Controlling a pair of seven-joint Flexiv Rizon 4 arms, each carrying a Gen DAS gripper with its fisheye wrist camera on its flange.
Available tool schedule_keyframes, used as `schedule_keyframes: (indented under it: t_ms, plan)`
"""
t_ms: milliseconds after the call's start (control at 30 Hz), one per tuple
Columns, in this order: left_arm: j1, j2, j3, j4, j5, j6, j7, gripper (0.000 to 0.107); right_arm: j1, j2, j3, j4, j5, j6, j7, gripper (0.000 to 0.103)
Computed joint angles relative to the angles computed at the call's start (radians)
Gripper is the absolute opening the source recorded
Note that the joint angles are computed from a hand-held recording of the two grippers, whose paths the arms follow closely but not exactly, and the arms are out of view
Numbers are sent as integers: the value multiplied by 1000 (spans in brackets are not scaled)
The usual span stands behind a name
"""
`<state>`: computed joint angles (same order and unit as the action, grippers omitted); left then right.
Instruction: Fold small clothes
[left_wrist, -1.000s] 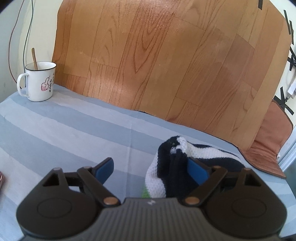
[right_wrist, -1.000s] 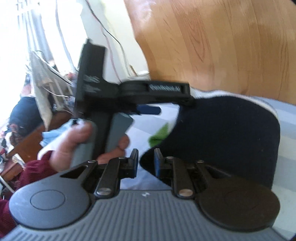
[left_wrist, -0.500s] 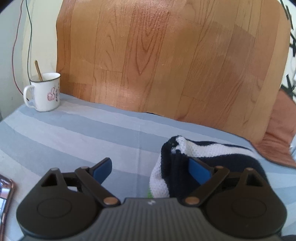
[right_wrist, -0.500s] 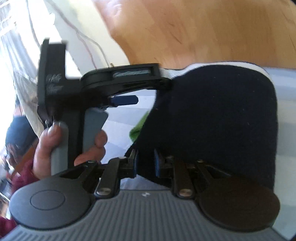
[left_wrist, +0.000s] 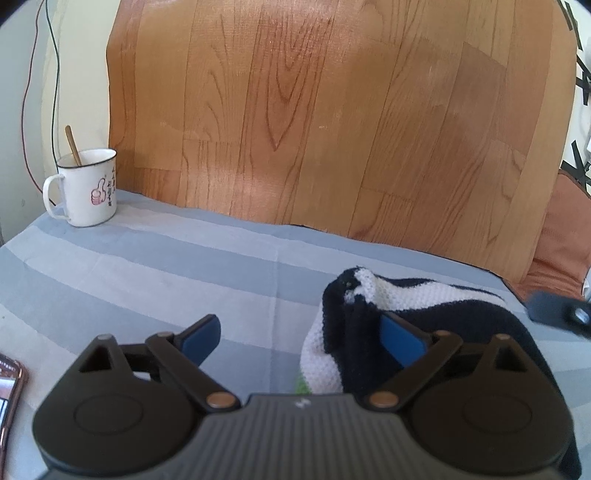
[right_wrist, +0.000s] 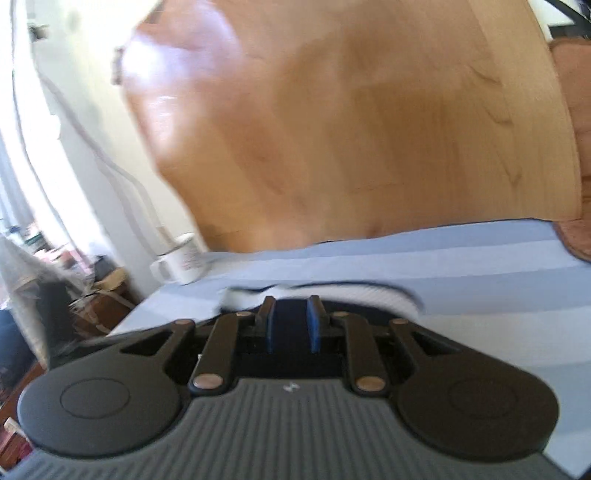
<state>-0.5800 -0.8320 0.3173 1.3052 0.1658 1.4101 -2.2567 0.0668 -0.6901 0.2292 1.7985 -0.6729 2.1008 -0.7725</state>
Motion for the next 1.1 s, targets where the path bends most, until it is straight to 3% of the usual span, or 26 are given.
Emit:
schedule_keyframes:
  t_ms: [67, 133, 267, 367, 433, 500, 533, 567, 767, 967, 1000, 1100]
  plan:
    - [11, -2, -15, -2, -4, -4, 12, 96, 14, -19, -17, -49, -39, -77, -15, 22]
    - [24, -11, -33, -22, -10, -42, 38, 96, -28, -53, 37, -85, -113, -187, -36, 22]
    - [25, -36, -23, -63, 10, -78, 37, 102, -77, -107, 122, -106, -56, -174, -33, 20]
    - [37, -32, -40, -57, 15, -67, 37, 103, -47, -65, 82, -59, 4, -146, -70, 21]
    - [19, -32, -15, -58, 29, -67, 17, 103, -49, -50, 85, -27, 48, -100, -66, 25]
    - [-18, -32, 35, -66, 58, -81, -20, 103, -55, -28, 78, 36, 98, 6, -50, 37]
    - [-35, -31, 56, -71, 76, -92, -39, 103, -51, -14, 67, 76, 131, 73, -40, 51]
    - [-45, -28, 66, -73, 93, -101, -53, 103, -43, -3, 55, 116, 165, 136, -36, 59]
    - [-47, -15, 58, -87, 166, -135, -112, 103, -53, 35, 2, 322, 192, 353, -4, 60]
    - [-42, -13, 45, -98, 216, -150, -153, 103, -98, -37, -26, 345, 35, 451, 137, 61]
    - [-40, -14, 43, -102, 223, -153, -157, 103, -88, -42, -36, 351, 47, 469, 139, 58]
    - [-38, -11, 37, -106, 243, -161, -168, 103, -84, -57, -55, 349, 23, 531, 179, 62]
